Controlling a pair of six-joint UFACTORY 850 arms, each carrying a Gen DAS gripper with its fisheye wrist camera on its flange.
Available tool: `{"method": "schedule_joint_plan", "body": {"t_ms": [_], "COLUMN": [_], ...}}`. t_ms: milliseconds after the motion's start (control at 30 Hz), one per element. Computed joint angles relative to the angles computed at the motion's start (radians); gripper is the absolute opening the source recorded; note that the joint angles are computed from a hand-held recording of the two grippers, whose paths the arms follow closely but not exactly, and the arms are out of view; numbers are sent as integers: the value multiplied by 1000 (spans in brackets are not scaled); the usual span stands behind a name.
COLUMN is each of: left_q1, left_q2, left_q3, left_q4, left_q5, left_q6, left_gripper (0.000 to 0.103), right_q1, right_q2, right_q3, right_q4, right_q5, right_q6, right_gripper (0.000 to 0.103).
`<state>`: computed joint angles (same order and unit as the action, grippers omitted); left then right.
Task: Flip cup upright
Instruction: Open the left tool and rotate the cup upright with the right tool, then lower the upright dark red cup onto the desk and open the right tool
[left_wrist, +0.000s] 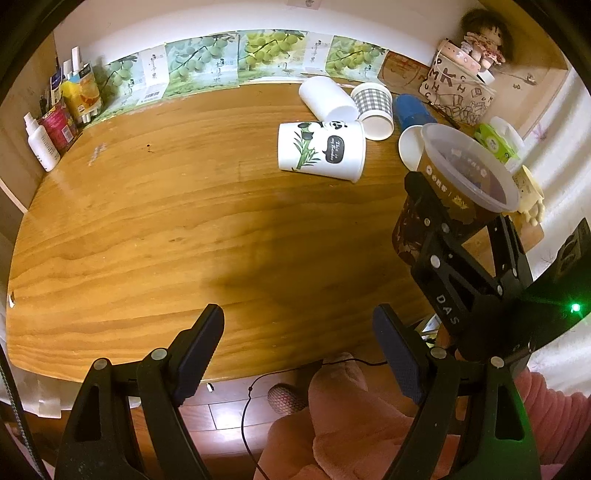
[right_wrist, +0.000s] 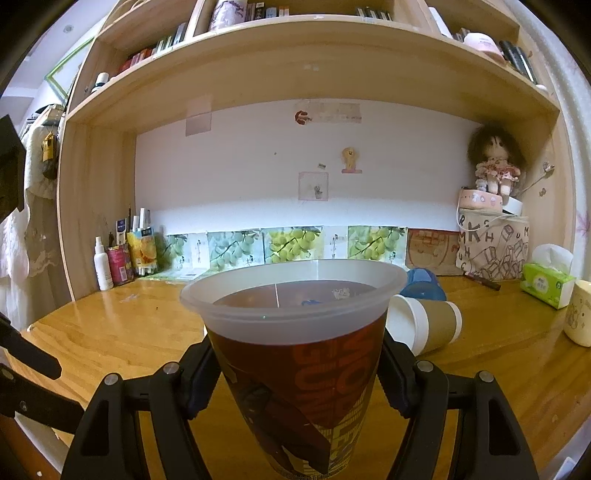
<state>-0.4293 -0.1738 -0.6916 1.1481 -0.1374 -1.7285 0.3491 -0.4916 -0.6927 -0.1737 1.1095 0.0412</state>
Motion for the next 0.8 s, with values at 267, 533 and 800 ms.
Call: {"method": "schedule_joint_plan", "body": {"t_ms": [267,533,800], "left_q1": [-13,-14,-53], "left_q2": [3,9,27], "left_q3": [-8,-11,-26], "left_q4": [113,131,72], "left_q5": [-18,0,-31], "left_q6": [-104,-110,-31], "left_gripper": [85,85,85], "right_q1": [-7,-12,-32], "right_q2": [-5,1,19], "right_q3": [16,26,13], "right_q4": [-21,-30,-82], "right_q5": [-2,-17,-183], "right_q6": [-34,-35,28], "right_gripper": [74,75,75]}}
